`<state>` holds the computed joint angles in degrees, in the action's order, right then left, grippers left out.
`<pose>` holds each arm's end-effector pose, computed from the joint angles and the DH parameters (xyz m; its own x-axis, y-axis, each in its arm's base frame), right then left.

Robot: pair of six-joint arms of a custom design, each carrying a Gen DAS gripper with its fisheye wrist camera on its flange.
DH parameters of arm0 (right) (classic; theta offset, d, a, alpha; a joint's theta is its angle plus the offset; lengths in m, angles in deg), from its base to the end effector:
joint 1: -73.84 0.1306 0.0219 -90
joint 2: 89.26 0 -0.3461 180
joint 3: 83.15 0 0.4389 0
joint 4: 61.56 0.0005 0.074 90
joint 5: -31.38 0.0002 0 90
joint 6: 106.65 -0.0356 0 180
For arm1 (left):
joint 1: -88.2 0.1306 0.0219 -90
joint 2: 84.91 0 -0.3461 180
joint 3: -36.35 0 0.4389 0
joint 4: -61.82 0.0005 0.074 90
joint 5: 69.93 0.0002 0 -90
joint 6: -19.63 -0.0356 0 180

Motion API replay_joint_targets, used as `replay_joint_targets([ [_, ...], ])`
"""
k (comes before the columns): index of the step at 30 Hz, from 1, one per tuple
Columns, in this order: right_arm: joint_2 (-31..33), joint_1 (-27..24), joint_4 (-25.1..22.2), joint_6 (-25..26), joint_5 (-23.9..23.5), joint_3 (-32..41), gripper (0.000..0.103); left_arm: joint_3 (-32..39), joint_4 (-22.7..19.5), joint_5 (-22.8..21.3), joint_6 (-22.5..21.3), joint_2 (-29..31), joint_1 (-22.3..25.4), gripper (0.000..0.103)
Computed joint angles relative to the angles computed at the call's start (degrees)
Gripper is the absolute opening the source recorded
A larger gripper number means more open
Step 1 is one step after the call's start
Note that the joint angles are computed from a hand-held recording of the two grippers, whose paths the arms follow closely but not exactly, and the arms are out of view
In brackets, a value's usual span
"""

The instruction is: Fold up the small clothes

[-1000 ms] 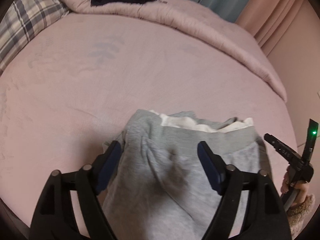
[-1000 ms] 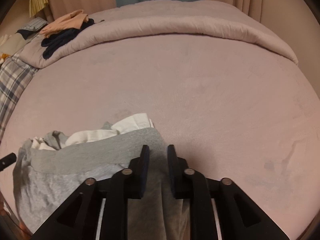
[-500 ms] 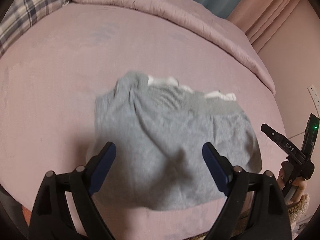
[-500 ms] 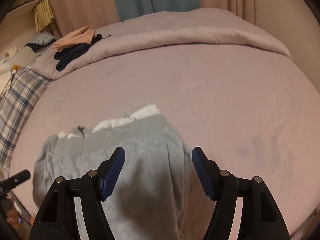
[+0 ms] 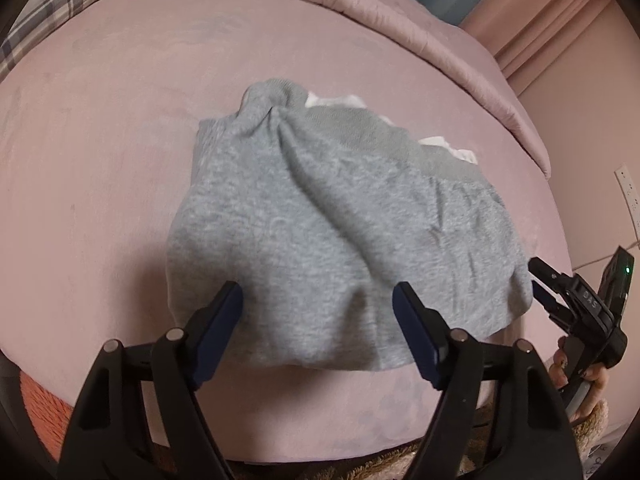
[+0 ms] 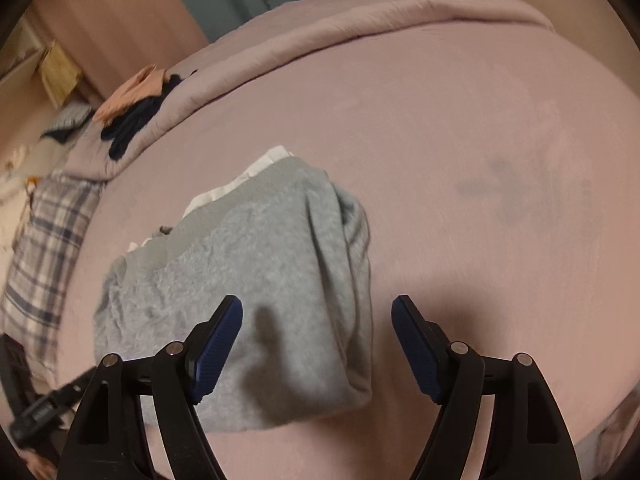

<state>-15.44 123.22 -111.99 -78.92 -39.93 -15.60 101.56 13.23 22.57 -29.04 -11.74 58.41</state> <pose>0.2829 0.3116 0.3249 -0.7882 0.3689 -0.4925 0.2004 0.9106 0.3613 0.3605 -0.2088 0.3096 -0.8853 -0.2534 -0.3899 -0.0898 0.9159 -0.3913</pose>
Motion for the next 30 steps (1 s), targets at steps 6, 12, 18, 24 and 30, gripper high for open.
replay_joint_targets([
  [6, -2.93, -0.34, 4.51, -3.38, -4.19, -4.57, 0.077, -0.91, -0.34, 0.3, 1.71, 0.72, 0.81, 0.069],
  [12, -3.56, -1.62, 10.89, -5.4, -10.56, -7.67, 0.077, -1.56, 0.18, 0.95, 2.39, 0.82, 1.38, 0.069],
  [18, -1.54, -1.65, 11.56, -5.68, -10.42, -6.66, 0.077, -2.31, 0.89, 1.9, 2.74, 0.25, 1.92, 0.07],
  [24, -1.72, -2.42, 13.7, -7.1, -11.36, -7.54, 0.077, -2.97, 1.57, 3.08, 3.12, -0.46, 2.43, 0.071],
  [30, -1.0, -2.74, 13.88, -7.81, -11.23, -7.0, 0.077, -3.37, 1.56, 3.33, 2.8, -1.13, 2.65, 0.073],
])
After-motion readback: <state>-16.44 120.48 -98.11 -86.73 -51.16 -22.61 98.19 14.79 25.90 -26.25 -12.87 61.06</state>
